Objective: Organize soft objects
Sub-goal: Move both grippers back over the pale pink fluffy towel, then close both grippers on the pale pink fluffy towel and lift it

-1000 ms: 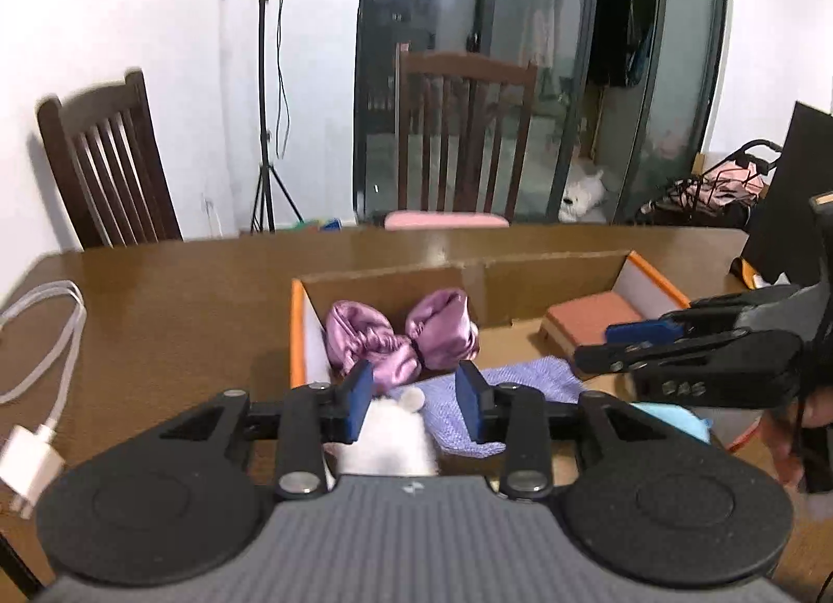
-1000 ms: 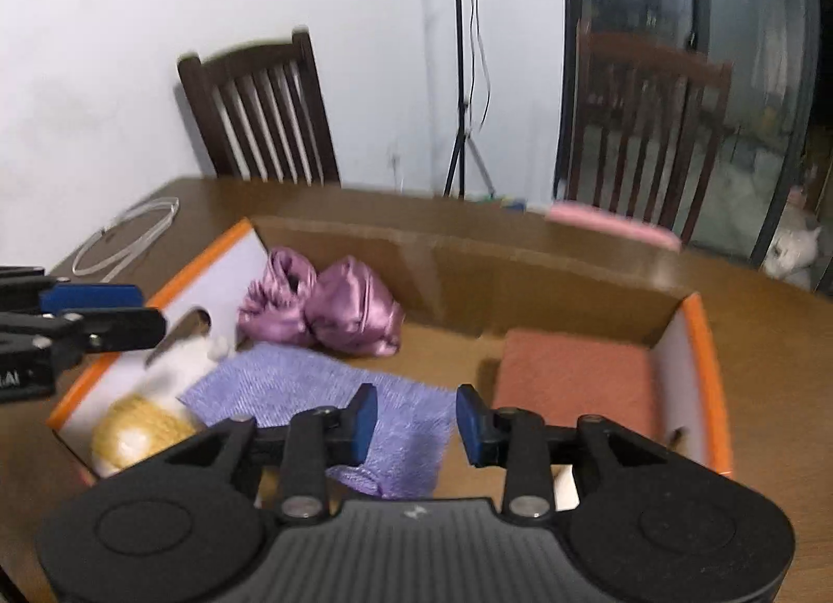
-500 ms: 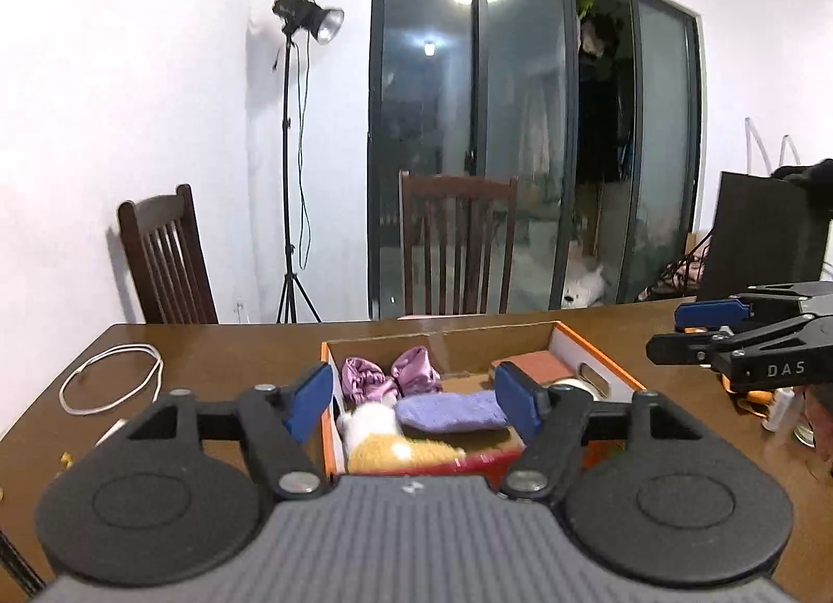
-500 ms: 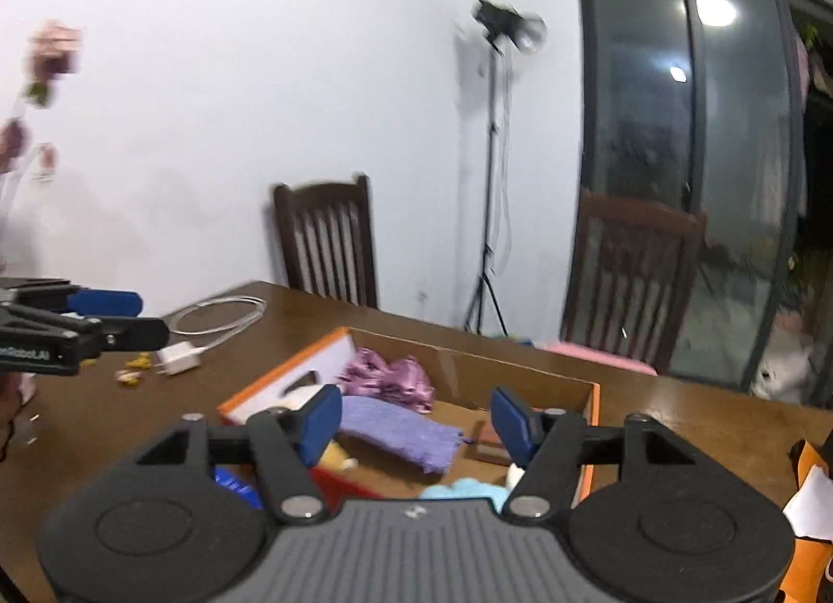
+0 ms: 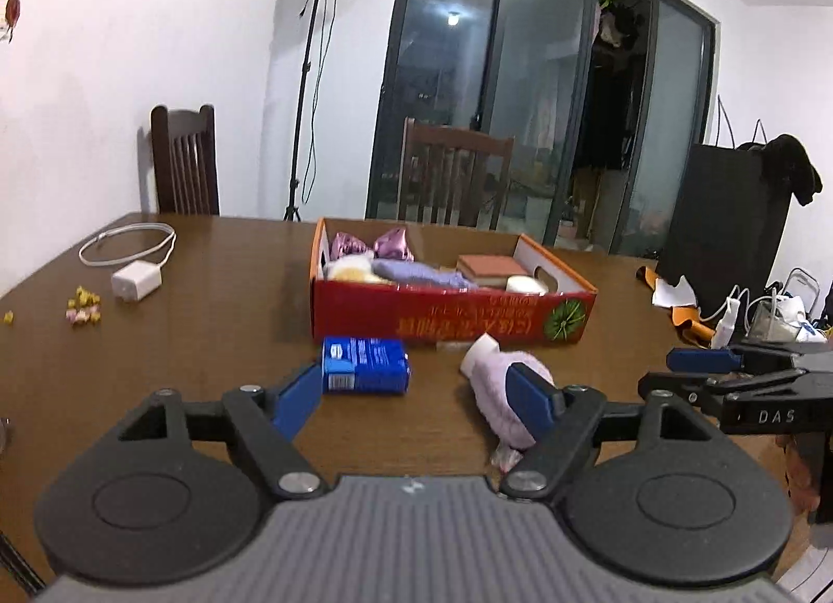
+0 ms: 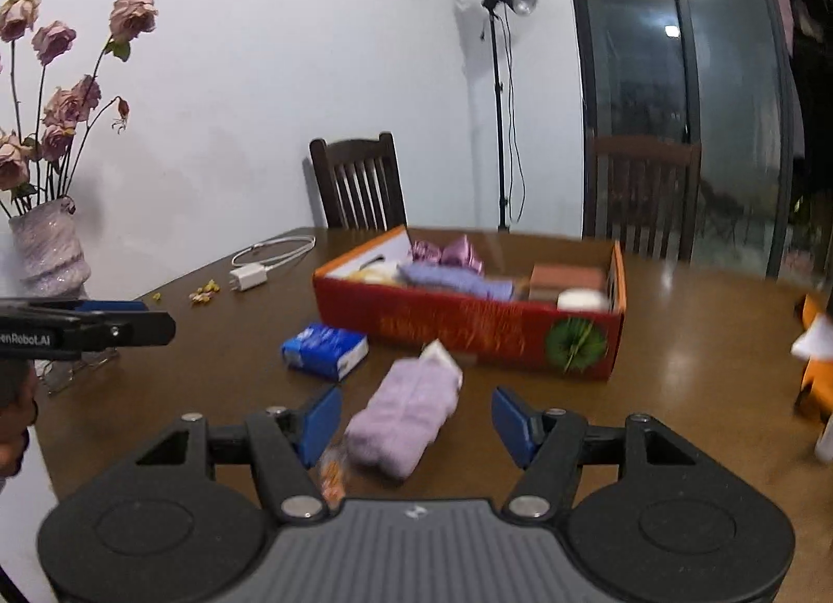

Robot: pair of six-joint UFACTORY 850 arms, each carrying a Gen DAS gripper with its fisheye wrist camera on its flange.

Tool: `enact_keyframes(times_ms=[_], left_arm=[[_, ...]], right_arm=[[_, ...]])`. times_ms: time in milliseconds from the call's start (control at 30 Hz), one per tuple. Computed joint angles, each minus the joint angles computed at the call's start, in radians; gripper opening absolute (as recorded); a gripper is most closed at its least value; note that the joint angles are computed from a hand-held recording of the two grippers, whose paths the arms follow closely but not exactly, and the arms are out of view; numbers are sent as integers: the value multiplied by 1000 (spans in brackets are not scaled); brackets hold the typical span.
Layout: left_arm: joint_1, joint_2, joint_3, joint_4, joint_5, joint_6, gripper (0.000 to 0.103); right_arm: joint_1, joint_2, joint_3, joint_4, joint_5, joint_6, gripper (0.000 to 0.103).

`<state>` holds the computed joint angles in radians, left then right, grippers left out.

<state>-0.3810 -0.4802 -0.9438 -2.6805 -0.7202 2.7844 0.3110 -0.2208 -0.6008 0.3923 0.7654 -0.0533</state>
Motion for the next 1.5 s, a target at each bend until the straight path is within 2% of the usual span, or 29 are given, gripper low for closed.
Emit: enact_keyframes(times_ms=[133, 233, 400, 500, 600, 733, 800, 867, 933, 1000, 1100, 1167, 1200, 1233, 1300, 1500], left_arm=[[-8, -17, -20, -28, 18, 23, 80], [-11, -40, -49, -15, 37, 9, 80], [-23, -89, -113, -14, 93, 5, 80], [-29, -114, -148, -12, 123, 3, 80], [-31, -138, -180, 10, 142, -23, 80], [-38, -180, -239, 92, 171, -107, 80], [-48, -204, -274, 129, 179, -150, 79], [-54, -236, -320, 220, 170, -245, 77], [-59, -277, -379, 337, 158, -375, 67], [-67, -325, -454, 468, 173, -533, 52], [-72, -396, -557, 645, 164, -769, 45], [-79, -427, -597, 692, 171, -839, 44], [-84, -434, -602, 679, 178, -816, 41], [-87, -438, -602, 666, 179, -788, 40], [-82, -448, -609, 686, 145, -789, 30], [-62, -485, -657, 799, 81, -934, 25]], right_arm=[[23, -51, -31, 25, -12, 2, 64], [32, -119, -81, 50, 7, 14, 80], [14, -244, -216, 64, -56, -13, 81], [-1, -297, -275, 67, -101, -42, 77], [-21, -289, -266, 82, -128, -99, 75], [-40, -235, -192, 285, -62, -233, 75], [-57, -213, -164, 329, -46, -222, 75], [-80, -198, -134, 275, -14, -120, 75], [-112, -192, -117, 141, -13, 57, 73], [-140, -202, -121, 0, -16, 231, 64], [-174, -242, -148, -184, 0, 441, 58], [-176, -268, -176, -172, -7, 454, 52], [-179, -279, -186, -181, -10, 463, 44], [-186, -287, -194, -208, -15, 484, 41], [-202, -299, -203, -281, -22, 538, 33], [-200, -313, -216, -293, -26, 499, 24]])
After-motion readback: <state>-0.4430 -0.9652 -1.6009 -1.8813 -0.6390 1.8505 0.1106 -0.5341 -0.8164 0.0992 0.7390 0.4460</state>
